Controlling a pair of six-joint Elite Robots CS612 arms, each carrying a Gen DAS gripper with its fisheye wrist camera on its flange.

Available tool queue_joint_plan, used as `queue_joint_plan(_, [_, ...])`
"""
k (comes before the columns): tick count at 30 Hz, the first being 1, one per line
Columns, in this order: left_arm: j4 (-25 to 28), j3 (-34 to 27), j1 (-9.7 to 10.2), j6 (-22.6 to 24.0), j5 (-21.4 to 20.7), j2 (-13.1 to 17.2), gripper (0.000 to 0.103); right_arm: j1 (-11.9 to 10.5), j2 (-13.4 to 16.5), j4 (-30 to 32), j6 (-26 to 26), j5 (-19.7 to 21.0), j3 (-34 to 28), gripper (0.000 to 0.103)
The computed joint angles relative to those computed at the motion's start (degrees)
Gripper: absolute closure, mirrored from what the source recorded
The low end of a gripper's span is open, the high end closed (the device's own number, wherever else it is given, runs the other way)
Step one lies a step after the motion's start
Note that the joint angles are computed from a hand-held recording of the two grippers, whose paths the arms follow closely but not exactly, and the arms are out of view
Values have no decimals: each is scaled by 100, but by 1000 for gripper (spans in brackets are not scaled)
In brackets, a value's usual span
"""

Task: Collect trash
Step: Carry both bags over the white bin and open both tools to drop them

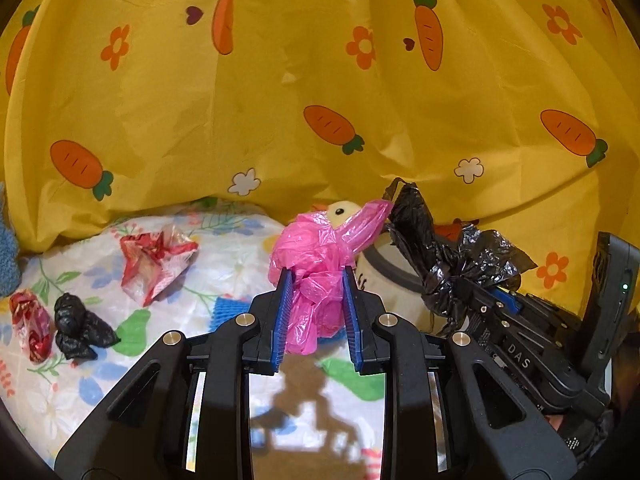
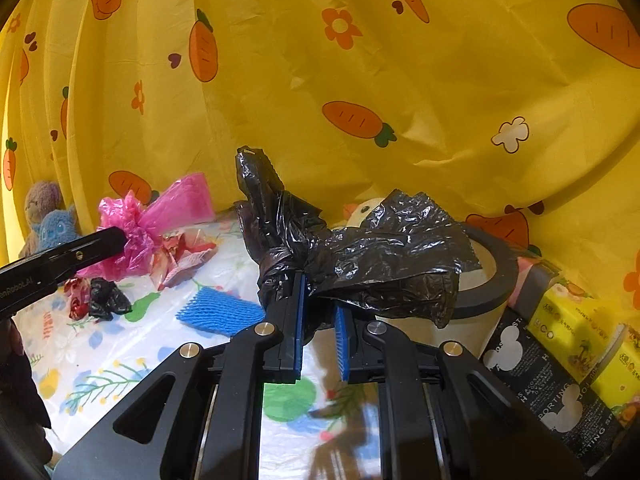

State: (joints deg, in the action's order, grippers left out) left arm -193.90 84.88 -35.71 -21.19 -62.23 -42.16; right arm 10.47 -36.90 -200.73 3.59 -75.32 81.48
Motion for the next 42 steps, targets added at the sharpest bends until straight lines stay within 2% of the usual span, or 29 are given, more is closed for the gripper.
queue_joint_plan(6, [526,-1134,-28,330,74,594,79,-91,90,116,202,-563,-239,89])
queue_joint_plan(14, [896,-2555,40,412,-650,1444,79,-171,340,605,343,-1112,-722,89])
queue_joint_plan(18, [1182,-3001,104,349,-1025,1721,79,-192,479,899,311,-1180,-968,89])
queue_joint_plan(22, [1370,-3191,143,312,-1271,1846,79,-220,587,1186,323,-1150,-1158,89])
queue_joint_plan(29, [1537,-3365,151,425,-1369,1954,78,-221,708,1419,180,-1171,-1371,89])
queue_joint_plan(35, [1699,-3458,151,508,-1370,1998,74,-271,740,1745,229,-986,-1487,89])
queue_joint_plan(37, [1738,-3473,157,481,-1383,2004,72,-284,744,1822,245,-967,-1511,89])
queue_joint_plan(40, [1769,-3493,167,455,-1410,2013,60,-292,755,1955,242,-919,-1561,88])
queue_joint_plan(42, [1741,-3495,164,488,-1387,2021,57,-294,763,2066,228,-907,-1609,86])
